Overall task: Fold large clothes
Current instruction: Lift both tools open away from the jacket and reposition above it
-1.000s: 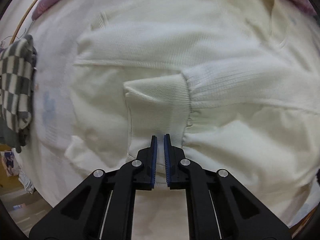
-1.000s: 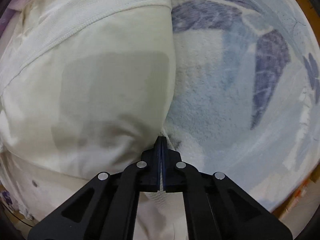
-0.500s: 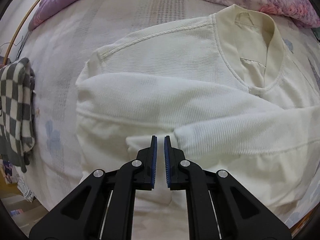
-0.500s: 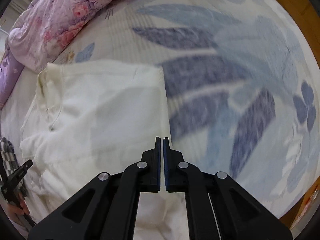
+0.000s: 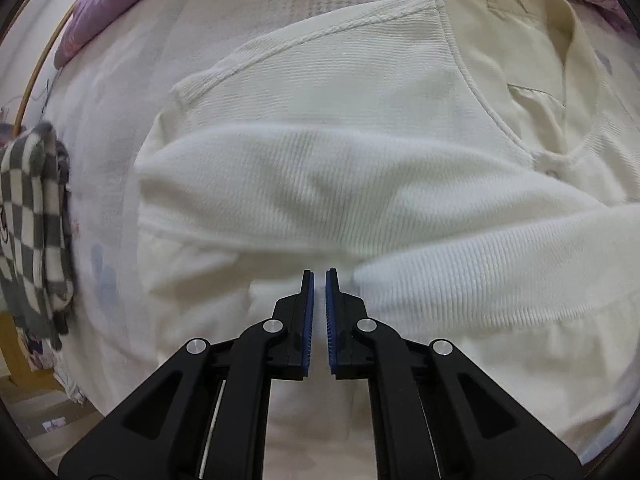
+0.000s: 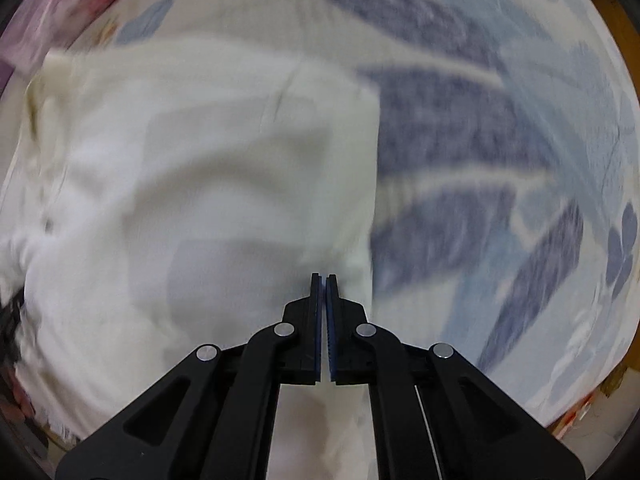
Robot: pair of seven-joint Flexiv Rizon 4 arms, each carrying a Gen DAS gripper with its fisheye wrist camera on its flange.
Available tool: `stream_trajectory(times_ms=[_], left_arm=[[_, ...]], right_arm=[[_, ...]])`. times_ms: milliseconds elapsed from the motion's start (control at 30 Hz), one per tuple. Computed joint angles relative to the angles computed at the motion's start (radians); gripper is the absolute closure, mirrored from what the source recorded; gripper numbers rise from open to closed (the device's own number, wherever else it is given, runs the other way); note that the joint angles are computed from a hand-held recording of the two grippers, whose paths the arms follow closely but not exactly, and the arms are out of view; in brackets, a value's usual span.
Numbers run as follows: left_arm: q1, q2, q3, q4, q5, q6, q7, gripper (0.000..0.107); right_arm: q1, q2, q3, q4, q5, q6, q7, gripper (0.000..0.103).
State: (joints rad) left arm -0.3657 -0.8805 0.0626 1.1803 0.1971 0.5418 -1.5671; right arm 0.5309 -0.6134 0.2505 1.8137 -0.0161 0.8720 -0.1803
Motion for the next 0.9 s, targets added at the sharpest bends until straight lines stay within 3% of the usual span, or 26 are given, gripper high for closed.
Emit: stream_trajectory(times_ms=[167,233,300,400,533,667,733,800,867,900], left_arm=[[0.018,0.068,-0.008,0.109,-0.022,-0.034,-0.007,0.102],[0.044,0.084,-0.018,0.202,-0.031,0.063,-0.012,0.102],[0.034,0.094,-0.009,0.225,-0.009,0.094,-0.011,0.102],[0.035,0.1,-0.007,0.24,0.0,0.114,0.001,0.102],[0.033,0.119,0.0,0.265,0.004,0.129,-0.004,0.098],[0.009,0.131,0.032,0.248,0.044,0.095,-0.059,0.062],[0.043,0.15,0.016,0.269,0.021,0.104,-0.047,0.053],[0.056,0.168,0.005,0.285,0.007,0.104,-0.042,0.047],[0.058,0.196,0.007,0.31,0.018,0.114,-0.033,0.045],[0.061,0.208,0.005,0.322,0.02,0.119,-0.029,0.044]], right_arm=[[0.035,0.012,0.06,0.014,0.063,-0.024,0.018,0.1],[0.051,0.001,0.06,0.03,0.077,-0.001,0.038,0.1],[0.073,-0.018,0.041,0.057,0.071,0.066,0.076,0.1],[0.068,-0.03,0.044,0.008,0.048,-0.025,0.071,0.1],[0.073,-0.023,0.04,0.014,0.044,-0.018,0.088,0.1],[0.056,0.011,0.045,0.077,0.087,0.075,0.128,0.097],[0.054,0.031,0.042,0.091,0.085,0.077,0.145,0.087],[0.06,0.062,0.033,0.111,0.066,0.053,0.17,0.052],[0.098,0.11,0.0,0.152,0.012,0.054,0.255,0.027],[0.118,0.137,-0.02,0.185,-0.024,0.086,0.305,0.025]])
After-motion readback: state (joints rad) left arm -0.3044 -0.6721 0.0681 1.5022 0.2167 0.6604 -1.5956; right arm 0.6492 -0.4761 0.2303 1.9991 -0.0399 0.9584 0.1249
